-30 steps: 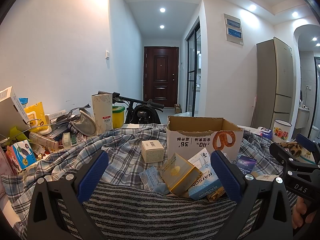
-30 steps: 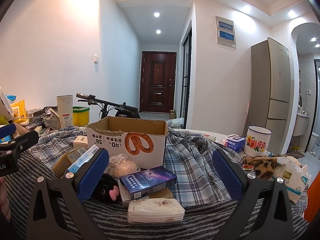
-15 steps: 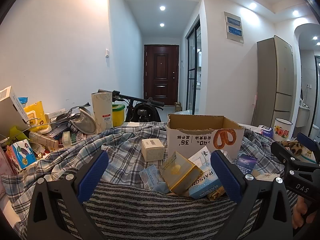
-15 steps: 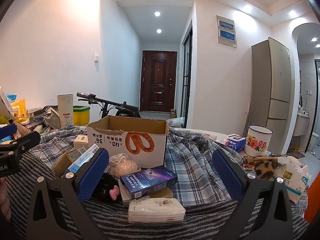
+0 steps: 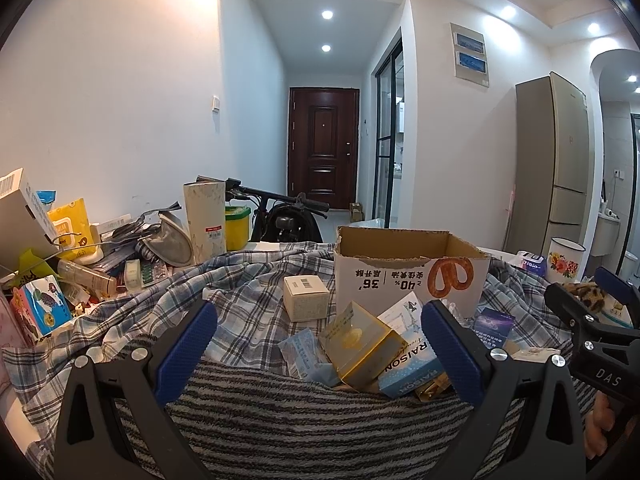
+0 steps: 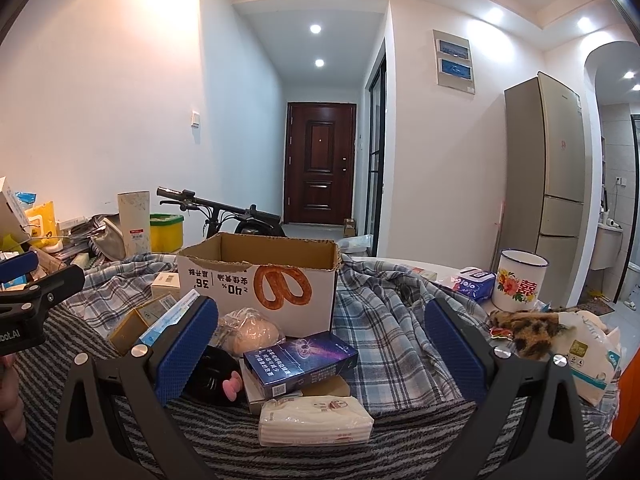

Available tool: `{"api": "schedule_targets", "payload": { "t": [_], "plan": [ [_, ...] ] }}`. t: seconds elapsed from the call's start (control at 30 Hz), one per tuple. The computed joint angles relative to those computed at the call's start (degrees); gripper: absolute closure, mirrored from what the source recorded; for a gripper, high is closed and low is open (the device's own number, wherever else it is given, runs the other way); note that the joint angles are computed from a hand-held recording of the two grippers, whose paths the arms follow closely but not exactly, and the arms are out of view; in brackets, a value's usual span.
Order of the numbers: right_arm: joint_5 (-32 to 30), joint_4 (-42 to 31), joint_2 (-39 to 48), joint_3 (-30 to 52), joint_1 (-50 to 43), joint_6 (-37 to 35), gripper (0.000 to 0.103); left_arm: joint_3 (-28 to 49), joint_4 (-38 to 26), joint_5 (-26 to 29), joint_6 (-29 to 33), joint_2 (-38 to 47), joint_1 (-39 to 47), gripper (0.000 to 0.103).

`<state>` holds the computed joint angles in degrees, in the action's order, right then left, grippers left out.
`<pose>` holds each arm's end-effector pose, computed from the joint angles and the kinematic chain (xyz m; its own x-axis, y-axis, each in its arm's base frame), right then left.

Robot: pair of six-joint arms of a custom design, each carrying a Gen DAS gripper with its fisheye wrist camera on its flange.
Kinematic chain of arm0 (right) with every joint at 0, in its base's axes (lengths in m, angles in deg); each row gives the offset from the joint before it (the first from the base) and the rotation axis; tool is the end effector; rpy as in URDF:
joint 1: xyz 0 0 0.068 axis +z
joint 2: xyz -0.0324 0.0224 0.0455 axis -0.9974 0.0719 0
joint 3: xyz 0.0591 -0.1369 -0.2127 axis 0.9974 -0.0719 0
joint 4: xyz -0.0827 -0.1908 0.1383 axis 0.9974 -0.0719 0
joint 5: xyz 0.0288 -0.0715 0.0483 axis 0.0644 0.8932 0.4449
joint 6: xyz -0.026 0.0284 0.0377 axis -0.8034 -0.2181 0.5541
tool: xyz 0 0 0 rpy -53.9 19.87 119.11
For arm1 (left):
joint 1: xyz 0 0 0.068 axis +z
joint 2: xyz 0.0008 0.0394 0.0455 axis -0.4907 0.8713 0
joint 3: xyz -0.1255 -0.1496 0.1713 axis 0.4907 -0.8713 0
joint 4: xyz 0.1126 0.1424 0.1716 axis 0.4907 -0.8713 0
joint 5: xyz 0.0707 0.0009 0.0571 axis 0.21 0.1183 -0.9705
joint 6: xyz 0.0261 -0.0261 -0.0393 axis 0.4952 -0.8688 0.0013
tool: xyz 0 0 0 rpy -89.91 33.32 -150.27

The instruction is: Organize objects

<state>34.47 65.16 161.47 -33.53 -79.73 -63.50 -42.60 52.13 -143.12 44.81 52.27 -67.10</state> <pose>0.3336 0.0466 0.1478 -0.1808 -0.1380 -0.9738 -0.4154 0.9082 -0.0516 0.2420 -0.1509 0.1350 -0.2592 -0.1275 -0.9574 -0.3389 0.9402 -0.0335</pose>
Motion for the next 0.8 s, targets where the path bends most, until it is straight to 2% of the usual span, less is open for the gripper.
{"api": "schedule_targets", "payload": {
  "t": [0.27,0.37,0.43,0.5,0.6,0.67,0.8],
  "plan": [
    [-0.24,-0.93,-0.04,0.44,-0.18,-0.1,0.0,-0.43,0.39,0.12,0.13,-0.3,0.08,0.0],
    [1.6,-1.56,-0.74,0.29,0.59,-0.86,0.0,-1.19,1.1,1.34,-0.1,-0.9,0.51,0.0],
    [1.1,-1.22,-1.32,-0.28,0.67,-1.5,0.0,-0.82,0.07,2.7,-0.46,-1.16,1.08,0.0],
    [1.3,0.06,-1.63,-1.09,0.92,-1.84,0.0,0.05,-2.15,0.68,-2.28,-0.97,0.88,0.0],
    [1.93,0.72,-1.65,-1.46,1.24,-1.88,0.0,-1.86,1.78,1.53,-0.81,-1.57,0.74,0.0],
    [1.45,0.33,-1.69,-1.25,0.9,-1.41,0.0,-1.72,2.28,0.65,-0.02,-1.14,-0.01,0.0],
    [-2.05,-0.68,-1.91,-0.87,-0.81,0.22,0.0,1.57,-2.52,1.8,0.4,-0.05,0.43,0.0]
  ]
}}
